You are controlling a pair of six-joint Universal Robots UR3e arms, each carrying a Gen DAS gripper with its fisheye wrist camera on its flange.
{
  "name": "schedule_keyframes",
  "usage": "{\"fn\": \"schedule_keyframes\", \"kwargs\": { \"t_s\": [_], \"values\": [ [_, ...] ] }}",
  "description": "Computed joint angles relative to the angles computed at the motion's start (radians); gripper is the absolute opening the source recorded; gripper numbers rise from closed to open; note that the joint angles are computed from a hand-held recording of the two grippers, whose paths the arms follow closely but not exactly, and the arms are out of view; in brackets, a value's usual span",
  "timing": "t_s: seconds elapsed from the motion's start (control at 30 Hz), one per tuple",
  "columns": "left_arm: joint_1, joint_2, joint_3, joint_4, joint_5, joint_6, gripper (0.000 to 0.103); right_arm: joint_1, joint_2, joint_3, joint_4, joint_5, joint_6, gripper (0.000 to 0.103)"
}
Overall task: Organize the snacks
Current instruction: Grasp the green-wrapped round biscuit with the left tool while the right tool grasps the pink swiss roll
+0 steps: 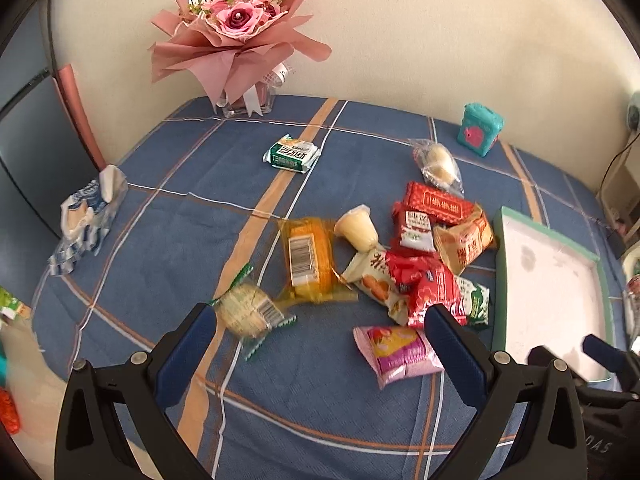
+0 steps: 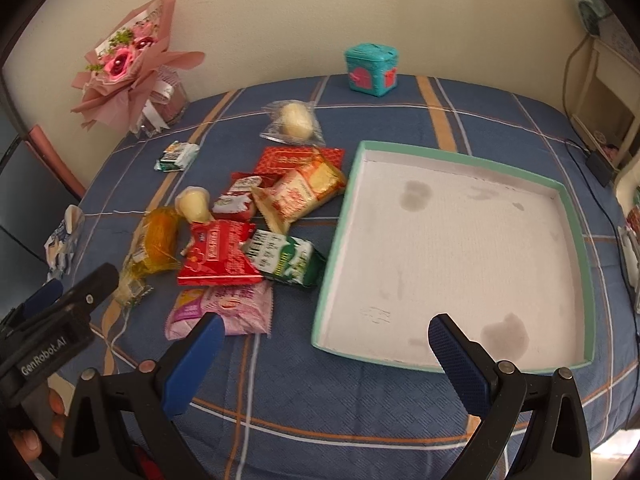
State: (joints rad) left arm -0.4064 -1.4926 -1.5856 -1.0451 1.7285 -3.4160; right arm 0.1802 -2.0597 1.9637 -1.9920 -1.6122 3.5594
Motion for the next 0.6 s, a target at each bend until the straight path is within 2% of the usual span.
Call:
{"fn": "schedule_keyframes", "kwargs": {
  "t_s": [0.13,0.3,0.6],
  "values": [
    [0.128,0.022,-0.018,-0.014,-0.167,0.119,0.103,0.047,0.092,-0.044,-0.054,0.026,-0.018,0.103],
    [0.224,0.026,-0.044,-0.008,-0.256,0.2,0.103,0.091,0.191,-0.088,-0.103,0.082,-0.043,0.103],
    [0.296,-0.059,-0.044,-0.072,-0.222,0.257,0.103,0.123,0.354,-0.156,-0.096,0.147,-0.064,0.103]
  ]
}}
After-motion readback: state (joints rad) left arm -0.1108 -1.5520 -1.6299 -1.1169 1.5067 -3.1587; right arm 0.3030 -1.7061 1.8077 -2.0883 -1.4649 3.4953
